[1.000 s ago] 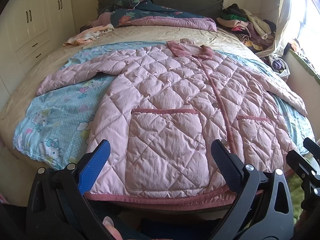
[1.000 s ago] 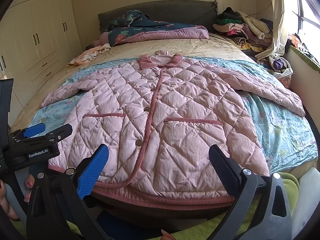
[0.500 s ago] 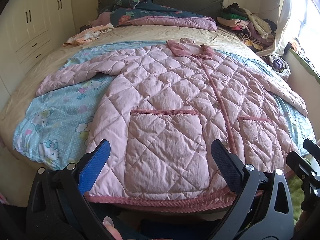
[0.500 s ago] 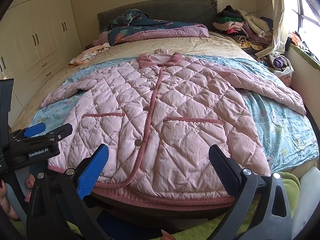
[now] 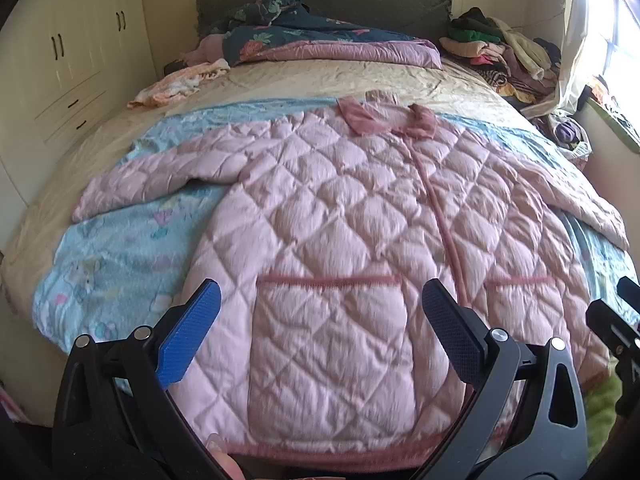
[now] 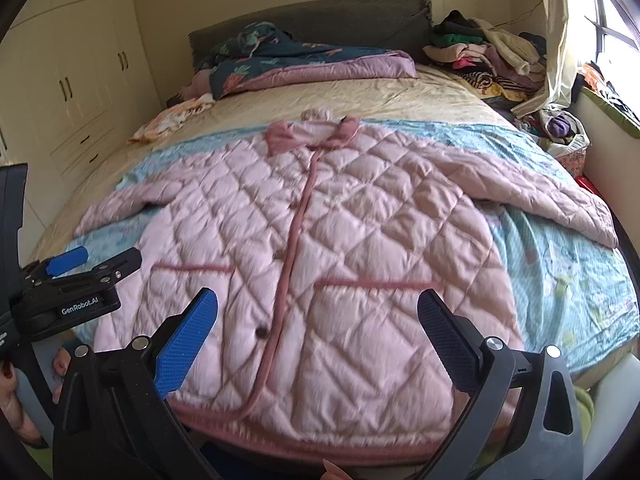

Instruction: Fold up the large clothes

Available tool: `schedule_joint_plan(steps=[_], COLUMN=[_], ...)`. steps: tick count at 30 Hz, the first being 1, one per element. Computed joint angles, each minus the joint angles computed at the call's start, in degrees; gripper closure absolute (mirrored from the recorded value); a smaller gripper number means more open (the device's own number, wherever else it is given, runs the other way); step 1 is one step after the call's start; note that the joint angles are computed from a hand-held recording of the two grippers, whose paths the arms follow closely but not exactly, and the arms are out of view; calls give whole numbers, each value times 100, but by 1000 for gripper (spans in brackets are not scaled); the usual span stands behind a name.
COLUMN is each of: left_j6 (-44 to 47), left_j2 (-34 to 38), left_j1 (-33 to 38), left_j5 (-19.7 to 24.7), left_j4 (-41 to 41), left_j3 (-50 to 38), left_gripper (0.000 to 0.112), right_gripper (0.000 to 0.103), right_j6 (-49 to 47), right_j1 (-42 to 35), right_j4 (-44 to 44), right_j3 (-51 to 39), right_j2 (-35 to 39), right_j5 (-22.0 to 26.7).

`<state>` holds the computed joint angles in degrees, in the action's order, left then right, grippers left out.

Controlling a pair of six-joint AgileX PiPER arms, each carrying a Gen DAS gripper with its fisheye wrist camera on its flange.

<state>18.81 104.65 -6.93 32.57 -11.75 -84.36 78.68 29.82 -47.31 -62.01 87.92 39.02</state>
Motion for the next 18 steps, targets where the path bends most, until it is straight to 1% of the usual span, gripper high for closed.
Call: schedule_joint_plan(steps=[2, 4, 7, 9, 13, 16, 18], left_j6=[-198, -298, -514, -677, -1118, -1348, -1485], left_j2=[184, 437, 695, 892, 1488, 1840, 2125], left_j1=[-85, -141, -249, -306, -418, -484, -525], left_j5=[111, 366, 482, 587, 1043, 1250, 1466], left_j4=[144, 123, 263, 369, 665, 806, 875], left_j3=[-339, -811, -1275, -1592, -2575, -3190, -3713], left_gripper=[18, 18, 18, 18, 18, 18, 18], right_gripper=[4, 4, 4, 4, 4, 4, 4], right_j6=[-159, -330, -698, -842, -1114, -1309, -1442], right_j1=[-207, -409, -750, -915, -1238, -1489, -1641], right_j4=[74, 162, 472, 558, 776, 894, 1024], right_j3=[-89, -202, -357, -479, -692, -920, -1008], right_j2=[14, 63, 124, 187, 287, 414, 462], right_j5=[-133, -232, -431, -478, -617, -646, -724])
